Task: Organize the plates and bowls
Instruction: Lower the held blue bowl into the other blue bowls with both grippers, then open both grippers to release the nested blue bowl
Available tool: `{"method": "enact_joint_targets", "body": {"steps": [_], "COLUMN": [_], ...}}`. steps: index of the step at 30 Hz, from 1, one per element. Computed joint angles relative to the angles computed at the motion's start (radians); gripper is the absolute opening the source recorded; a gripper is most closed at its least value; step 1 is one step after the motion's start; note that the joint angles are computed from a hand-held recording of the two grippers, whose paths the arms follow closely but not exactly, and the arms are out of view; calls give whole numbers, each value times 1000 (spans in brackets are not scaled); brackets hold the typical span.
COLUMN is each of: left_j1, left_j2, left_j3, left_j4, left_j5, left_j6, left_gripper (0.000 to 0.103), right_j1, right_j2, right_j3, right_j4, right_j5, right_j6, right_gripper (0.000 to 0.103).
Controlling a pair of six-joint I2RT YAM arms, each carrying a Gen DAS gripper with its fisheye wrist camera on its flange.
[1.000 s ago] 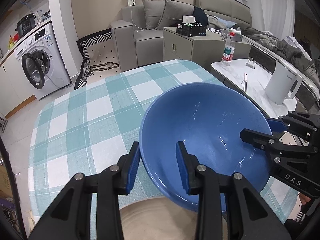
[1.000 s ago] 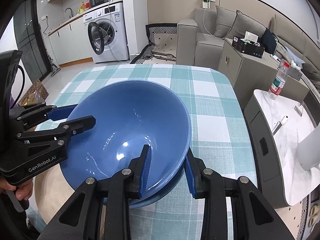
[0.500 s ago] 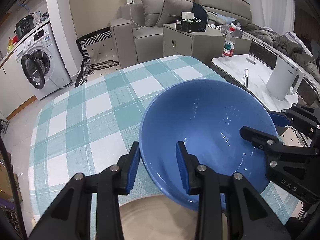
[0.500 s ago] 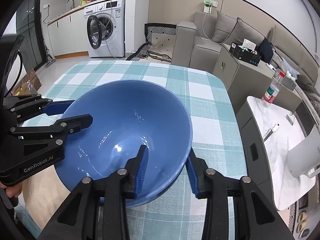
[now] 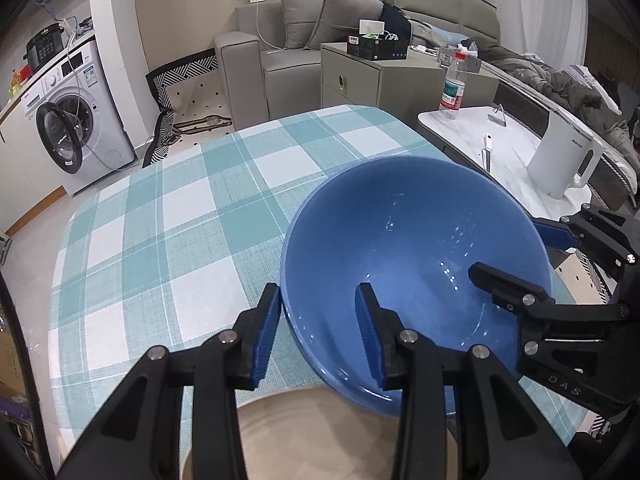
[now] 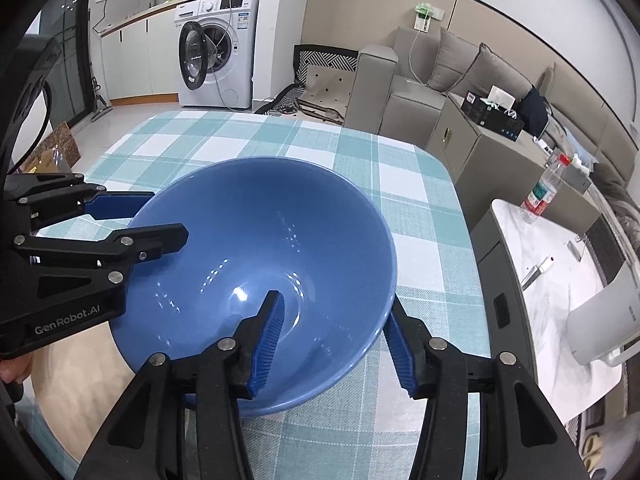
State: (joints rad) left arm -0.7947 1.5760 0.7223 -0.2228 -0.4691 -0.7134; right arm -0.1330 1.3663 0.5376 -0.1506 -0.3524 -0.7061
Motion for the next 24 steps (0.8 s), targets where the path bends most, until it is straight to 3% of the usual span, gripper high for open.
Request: {"method": "enact_joint_targets", "body": {"steps": [1, 3, 6, 8, 13, 15, 19, 24], "left_j1": [2, 7, 18, 25, 42, 44, 53, 44], "left_j2": [-2, -7, -9, -14, -50, -67, -96, -112], "left_j3": [-1, -7, -12, -20, -62, -79, -108, -120], "left_j4": [2, 7, 6, 7, 43, 56, 79, 85], "left_j5": [2, 5, 15, 25, 47, 51, 67, 53], "left_j6": [-1, -4, -14, -25, -41, -44, -48, -42], "left_gripper": [47, 50, 60, 61, 80, 82, 96, 103], "right_j1": [-6, -13, -31, -43, -68, -78, -97, -113], "right_j2": [9, 11, 7, 6, -3, -8, -7, 8], "right_j3": [4, 0, -4, -3, 8, 13, 33, 53], "right_j4": [-2, 2, 0, -3, -14, -18, -35, -44], "right_j5": [-5, -13, -37, -49, -72, -85, -109, -121], "right_j6": [-5, -14, -26, -25, -17, -8, 8, 26], "right_gripper": [52, 66, 77, 81, 92, 98, 100, 101]}}
